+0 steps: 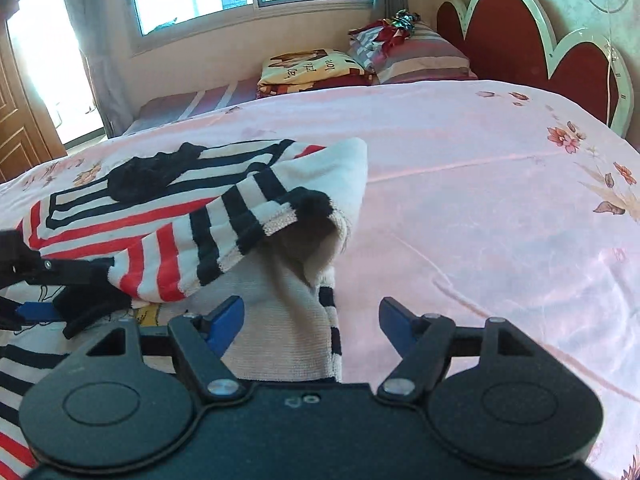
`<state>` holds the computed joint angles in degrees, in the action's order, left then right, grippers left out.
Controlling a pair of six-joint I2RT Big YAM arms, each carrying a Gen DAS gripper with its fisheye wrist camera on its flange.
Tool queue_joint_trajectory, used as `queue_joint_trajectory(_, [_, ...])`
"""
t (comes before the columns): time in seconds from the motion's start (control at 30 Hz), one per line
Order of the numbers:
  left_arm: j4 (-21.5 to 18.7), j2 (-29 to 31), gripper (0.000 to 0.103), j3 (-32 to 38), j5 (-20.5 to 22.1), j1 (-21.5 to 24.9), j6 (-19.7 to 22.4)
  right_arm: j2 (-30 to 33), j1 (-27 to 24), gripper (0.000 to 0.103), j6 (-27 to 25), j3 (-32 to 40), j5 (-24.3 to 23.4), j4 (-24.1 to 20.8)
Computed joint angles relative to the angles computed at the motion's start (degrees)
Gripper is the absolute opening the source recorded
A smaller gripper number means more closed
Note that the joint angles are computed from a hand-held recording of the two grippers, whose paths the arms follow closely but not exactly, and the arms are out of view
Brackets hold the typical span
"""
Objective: Fold small clothes
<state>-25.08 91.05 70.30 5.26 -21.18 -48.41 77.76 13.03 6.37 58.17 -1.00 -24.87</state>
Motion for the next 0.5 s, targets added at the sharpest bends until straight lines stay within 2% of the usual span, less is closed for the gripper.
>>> queue_joint_trajectory(0.1, [1.05, -0.51, 0.049, -0.92, -1.45, -0.40, -0.22, 0.48, 0.02, 0.073, 0.18, 0.09, 0.17, 0.29])
queue_joint_trajectory(0.13, [1.73, -0.52, 0.042, -1.01, -1.90, -0.58, -0.50, 0.61, 0.11, 0.073, 0.00, 0.08, 0.47, 0.49])
queue_joint_trajectory(0.17, [2.31, -0.70, 0.015, -1.22, -2.14, -0.67, -0.41, 0.82, 0.23, 0.073, -0.34, 0.14, 0.89, 0.61])
queue_joint_trajectory(0.2, [2.52, -1.04, 0.009, -1.37, -2.36, -0.70, -0.09, 1.10, 0.33, 0.073, -0.70, 0.28, 1.44, 0.66])
queue_joint_trajectory(0.27, [3.06, -1.57, 0.009, -1.31, -3.92, -0.91, 0.62, 1.90, 0.57, 0.073, -0.87, 0.85, 2.27, 0.53])
queue_joint_trajectory(0.43, [5.76, -7.16, 0.009, -4.52, -7.44, 1.37, 1.47, 3.80, 0.81, 0.070, -0.16, 2.49, 2.20, 0.98])
queue_joint_trajectory(0.5, [5.48, -8.83, 0.009, -4.82, -9.48, 2.86, 2.87, 4.87, 1.09, 0.063, 0.11, 3.52, 1.95, 0.88])
